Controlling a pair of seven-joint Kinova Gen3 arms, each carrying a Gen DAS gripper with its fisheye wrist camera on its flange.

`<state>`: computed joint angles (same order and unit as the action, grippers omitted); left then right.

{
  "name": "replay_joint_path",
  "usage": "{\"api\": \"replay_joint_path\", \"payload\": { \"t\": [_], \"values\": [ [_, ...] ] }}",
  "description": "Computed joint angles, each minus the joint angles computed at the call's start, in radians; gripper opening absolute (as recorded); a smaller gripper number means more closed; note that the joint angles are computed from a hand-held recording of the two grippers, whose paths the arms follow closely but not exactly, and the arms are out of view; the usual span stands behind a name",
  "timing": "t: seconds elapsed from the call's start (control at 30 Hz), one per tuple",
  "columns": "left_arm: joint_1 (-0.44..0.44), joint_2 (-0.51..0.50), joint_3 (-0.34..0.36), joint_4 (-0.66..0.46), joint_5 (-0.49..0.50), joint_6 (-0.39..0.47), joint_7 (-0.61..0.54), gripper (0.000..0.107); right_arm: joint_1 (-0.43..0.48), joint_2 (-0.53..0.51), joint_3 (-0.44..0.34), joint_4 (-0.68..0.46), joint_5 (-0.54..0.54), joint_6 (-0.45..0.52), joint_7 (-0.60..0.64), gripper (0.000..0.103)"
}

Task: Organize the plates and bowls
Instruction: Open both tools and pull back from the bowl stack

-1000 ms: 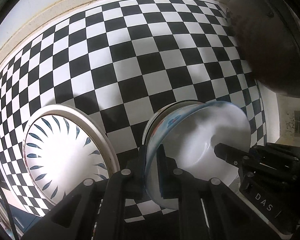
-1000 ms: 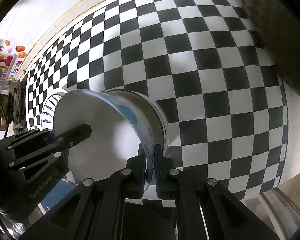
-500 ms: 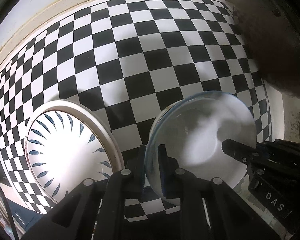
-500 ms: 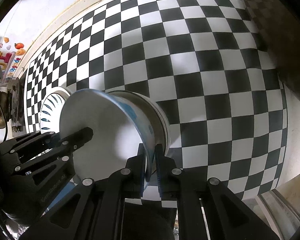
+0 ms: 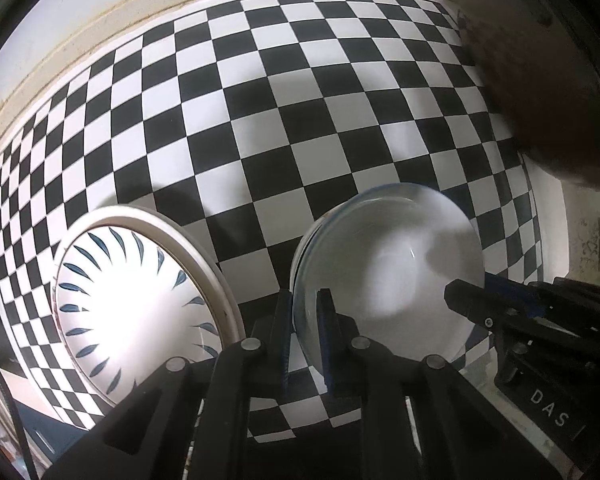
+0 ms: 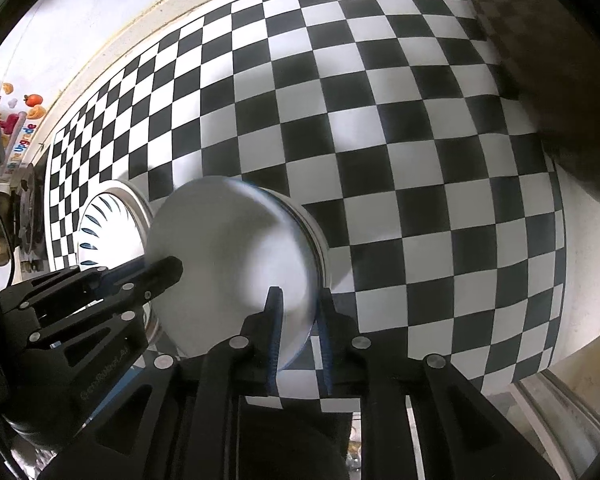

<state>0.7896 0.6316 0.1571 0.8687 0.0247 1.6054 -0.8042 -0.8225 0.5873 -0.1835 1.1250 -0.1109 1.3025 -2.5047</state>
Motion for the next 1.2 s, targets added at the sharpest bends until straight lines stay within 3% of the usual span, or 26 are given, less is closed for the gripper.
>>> {"api": "replay_joint_path", "payload": {
  "t": [0.47, 0.87, 1.2],
  "values": [
    [0.031, -0.041, -0.01, -0.004, -0.046, 0.001, 0.008, 0.011, -0.05, -0.023, 0.018, -0.022, 0.062, 0.033, -0.048, 0.02],
    [0.123, -0.223, 0.004, 0.084, -0.183, -0.015, 0.096, 0.011, -0.208, -0.135, 0.022, -0.062, 0.248, 0.141, -0.19, 0.025],
    [0.186, -0.306, 0.038, 0.062, -0.295, 0.024, 0.184, 0.011, -0.349, -0.195, 0.009, -0.152, 0.403, 0.274, -0.337, 0.033]
  ]
}}
